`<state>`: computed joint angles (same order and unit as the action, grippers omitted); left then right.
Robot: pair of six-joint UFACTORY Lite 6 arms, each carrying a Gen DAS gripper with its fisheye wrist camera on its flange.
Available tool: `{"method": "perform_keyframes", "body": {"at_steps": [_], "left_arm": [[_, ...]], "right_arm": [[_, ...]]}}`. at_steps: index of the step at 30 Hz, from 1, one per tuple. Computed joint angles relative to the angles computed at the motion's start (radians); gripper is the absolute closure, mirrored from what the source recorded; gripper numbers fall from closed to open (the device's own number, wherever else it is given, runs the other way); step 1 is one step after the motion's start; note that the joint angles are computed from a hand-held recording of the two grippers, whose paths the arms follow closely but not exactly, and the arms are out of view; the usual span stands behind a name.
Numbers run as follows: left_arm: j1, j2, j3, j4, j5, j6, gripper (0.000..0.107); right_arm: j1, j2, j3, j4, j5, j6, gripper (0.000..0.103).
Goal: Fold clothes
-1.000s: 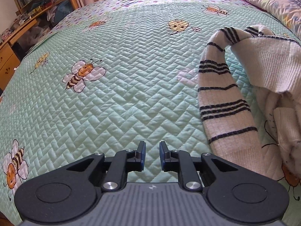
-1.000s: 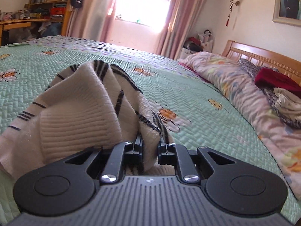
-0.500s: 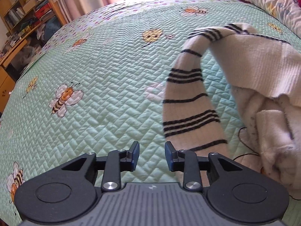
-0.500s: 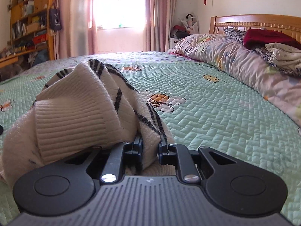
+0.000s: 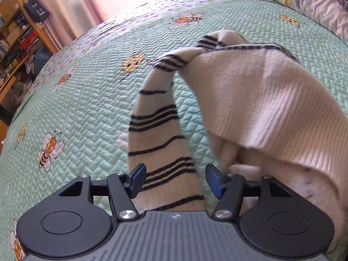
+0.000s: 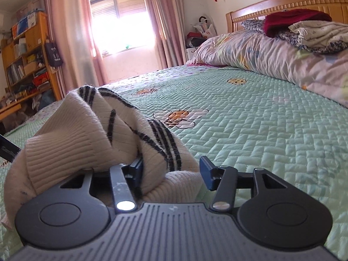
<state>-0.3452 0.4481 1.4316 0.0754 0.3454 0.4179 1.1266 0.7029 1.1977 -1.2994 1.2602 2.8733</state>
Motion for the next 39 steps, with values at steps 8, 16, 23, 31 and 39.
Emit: {"method": "perform_keyframes", "body": {"at_steps": [8,16,23,31,39], "left_arm": [[-0.061,0.044,0.030,0.183,-0.014,-0.200,0.044],[-0.058,0.100,0.070,0.124,-0.003,-0.146,0.059],[-0.031,0.163,0.130,-0.102,0.053,0.075,0.104],[-0.007,0.108,0.058,-0.206,0.022,0.198,0.107],[0.041,0.025,-0.013,-0.399,0.045,0.397,0.107]], "right_arm": [[0.003,0.004,-0.020,-0.022,0.004,0.058,0.044],[0.024,0.061,0.066,0.011,0.068,-0.026,0.044],[0.029,0.076,0.089,0.007,0.086,-0.036,0.043],[0.029,0.083,0.103,-0.002,0.096,-0.052,0.043],[0.034,0.075,0.120,-0.037,0.087,-0.053,0.043]]}}
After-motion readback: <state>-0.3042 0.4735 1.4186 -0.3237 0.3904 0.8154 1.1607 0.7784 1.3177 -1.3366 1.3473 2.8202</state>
